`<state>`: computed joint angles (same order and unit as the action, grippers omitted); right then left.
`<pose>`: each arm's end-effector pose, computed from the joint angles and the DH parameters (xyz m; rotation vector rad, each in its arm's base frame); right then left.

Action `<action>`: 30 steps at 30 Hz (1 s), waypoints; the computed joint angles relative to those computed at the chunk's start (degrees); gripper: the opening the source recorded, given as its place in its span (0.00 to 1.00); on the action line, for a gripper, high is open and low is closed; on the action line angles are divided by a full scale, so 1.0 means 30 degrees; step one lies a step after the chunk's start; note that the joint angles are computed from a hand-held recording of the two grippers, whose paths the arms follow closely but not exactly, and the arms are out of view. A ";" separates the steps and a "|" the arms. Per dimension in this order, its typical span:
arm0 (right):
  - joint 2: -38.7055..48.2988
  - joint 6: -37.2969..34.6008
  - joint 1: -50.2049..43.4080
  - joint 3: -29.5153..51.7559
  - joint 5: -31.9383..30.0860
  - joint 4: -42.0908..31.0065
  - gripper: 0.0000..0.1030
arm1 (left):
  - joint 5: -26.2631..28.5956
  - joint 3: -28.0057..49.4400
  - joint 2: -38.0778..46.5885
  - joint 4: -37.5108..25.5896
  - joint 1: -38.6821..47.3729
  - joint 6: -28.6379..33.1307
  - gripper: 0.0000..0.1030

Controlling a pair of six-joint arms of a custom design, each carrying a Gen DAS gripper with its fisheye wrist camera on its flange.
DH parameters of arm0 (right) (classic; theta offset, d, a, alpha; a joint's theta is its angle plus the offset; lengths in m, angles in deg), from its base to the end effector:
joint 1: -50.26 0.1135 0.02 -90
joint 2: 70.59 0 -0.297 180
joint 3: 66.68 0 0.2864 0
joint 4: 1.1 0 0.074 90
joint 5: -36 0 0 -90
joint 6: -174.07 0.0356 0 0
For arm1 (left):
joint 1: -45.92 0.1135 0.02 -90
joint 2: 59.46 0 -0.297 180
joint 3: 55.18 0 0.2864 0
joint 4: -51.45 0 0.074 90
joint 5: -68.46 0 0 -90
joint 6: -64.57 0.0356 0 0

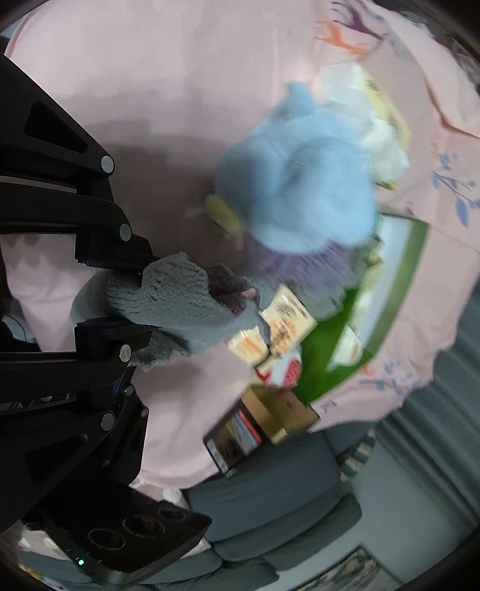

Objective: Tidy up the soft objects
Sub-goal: 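Grasp the grey cloth with the right gripper and lift it, then carry the grey cloth with the right gripper and drop it into the box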

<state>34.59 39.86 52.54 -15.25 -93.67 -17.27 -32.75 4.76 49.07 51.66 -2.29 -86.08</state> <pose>0.3008 0.0347 0.0739 -1.1301 2.2276 0.6817 0.2558 -0.2759 0.0989 -0.3628 2.4697 -0.6287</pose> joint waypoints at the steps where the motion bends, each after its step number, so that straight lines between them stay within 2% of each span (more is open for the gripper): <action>1: -0.0390 0.0044 -0.0205 0.0041 -0.0455 -0.0244 0.06 | -0.0203 -0.0090 -0.0381 -0.0102 -0.0039 0.0133 0.19; 5: -0.1526 0.0052 -0.0666 0.0324 -0.1488 -0.0792 0.06 | -0.1033 0.0200 -0.1787 -0.1009 -0.0241 0.1048 0.19; 9: -0.2858 0.0587 -0.0846 0.0769 -0.2103 -0.0659 0.06 | -0.1746 0.1625 -0.2698 -0.2900 -0.0143 0.2624 0.19; 17: -0.4067 0.2485 -0.1645 0.2685 -0.3106 0.0222 0.06 | -0.2759 0.6611 -0.2391 -0.6247 0.0398 0.6036 0.19; 24: -0.3533 0.4316 -0.1701 0.5160 -0.2577 0.0718 0.06 | -0.1901 1.0904 -0.0813 -0.8426 0.1671 0.7548 0.19; 30: -0.1875 0.5841 -0.1445 0.7764 -0.2035 0.1065 0.06 | -0.1082 1.4284 0.1025 -0.9792 0.2941 0.8120 0.19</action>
<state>28.97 57.38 48.20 8.04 -99.77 -14.08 -36.00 47.61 52.15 22.28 6.54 -61.72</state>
